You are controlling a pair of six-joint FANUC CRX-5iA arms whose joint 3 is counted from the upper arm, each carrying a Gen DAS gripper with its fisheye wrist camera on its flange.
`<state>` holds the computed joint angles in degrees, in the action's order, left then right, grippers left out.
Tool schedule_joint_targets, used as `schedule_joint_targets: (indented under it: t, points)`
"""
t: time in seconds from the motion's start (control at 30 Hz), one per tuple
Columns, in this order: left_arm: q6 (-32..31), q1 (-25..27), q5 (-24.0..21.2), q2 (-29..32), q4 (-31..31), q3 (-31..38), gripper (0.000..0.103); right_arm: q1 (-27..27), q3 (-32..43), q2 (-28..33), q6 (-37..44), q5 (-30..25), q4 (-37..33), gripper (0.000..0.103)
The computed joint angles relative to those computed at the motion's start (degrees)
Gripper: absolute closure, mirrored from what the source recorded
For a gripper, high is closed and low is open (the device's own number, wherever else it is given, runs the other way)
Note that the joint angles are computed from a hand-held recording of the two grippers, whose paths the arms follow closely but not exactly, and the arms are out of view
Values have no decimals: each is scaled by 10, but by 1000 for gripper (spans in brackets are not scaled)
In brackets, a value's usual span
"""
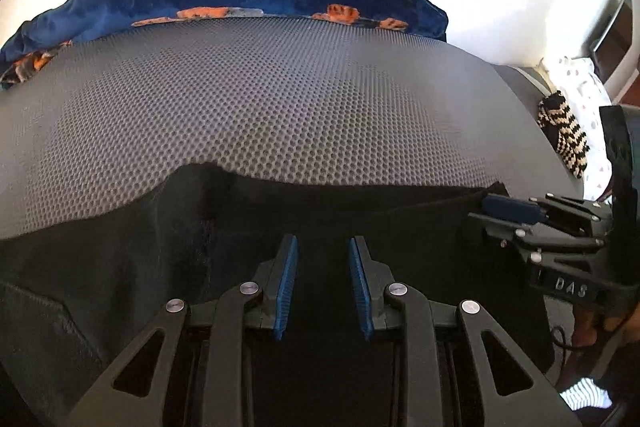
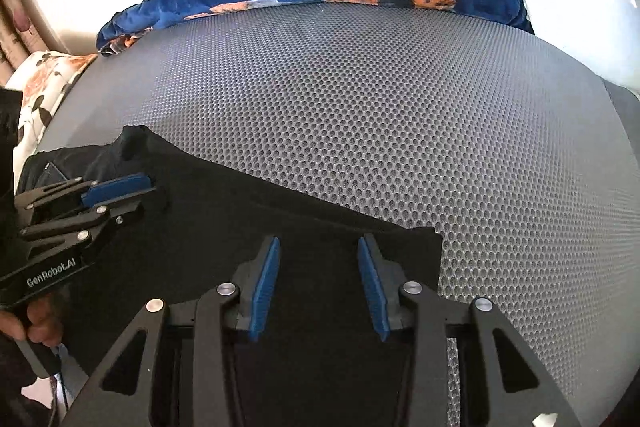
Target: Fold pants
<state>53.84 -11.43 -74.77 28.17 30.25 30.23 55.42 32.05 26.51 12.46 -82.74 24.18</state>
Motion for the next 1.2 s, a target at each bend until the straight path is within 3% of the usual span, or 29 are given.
schedule_joint_targets:
  t: [0.3, 0.57, 0.8, 1.0, 1.2]
  points:
    - [-85, 17, 57, -105, -20, -127, 72, 25, 9, -2, -7, -19, 1, 64]
    - [-136, 42, 79, -181, -23, -232, 70, 62, -18, -20, -44, -25, -4, 64]
    - [-96, 77, 53, -207, 5, -253, 69, 88, -15, -19, -63, -25, -13, 59]
    - [-71, 125, 56, -235, 42, -268, 57, 97, 23, 6, -48, -25, -21, 58]
    - [7, 201, 35, -236, 72, -241, 53, 98, 76, 40, -17, -13, -34, 58]
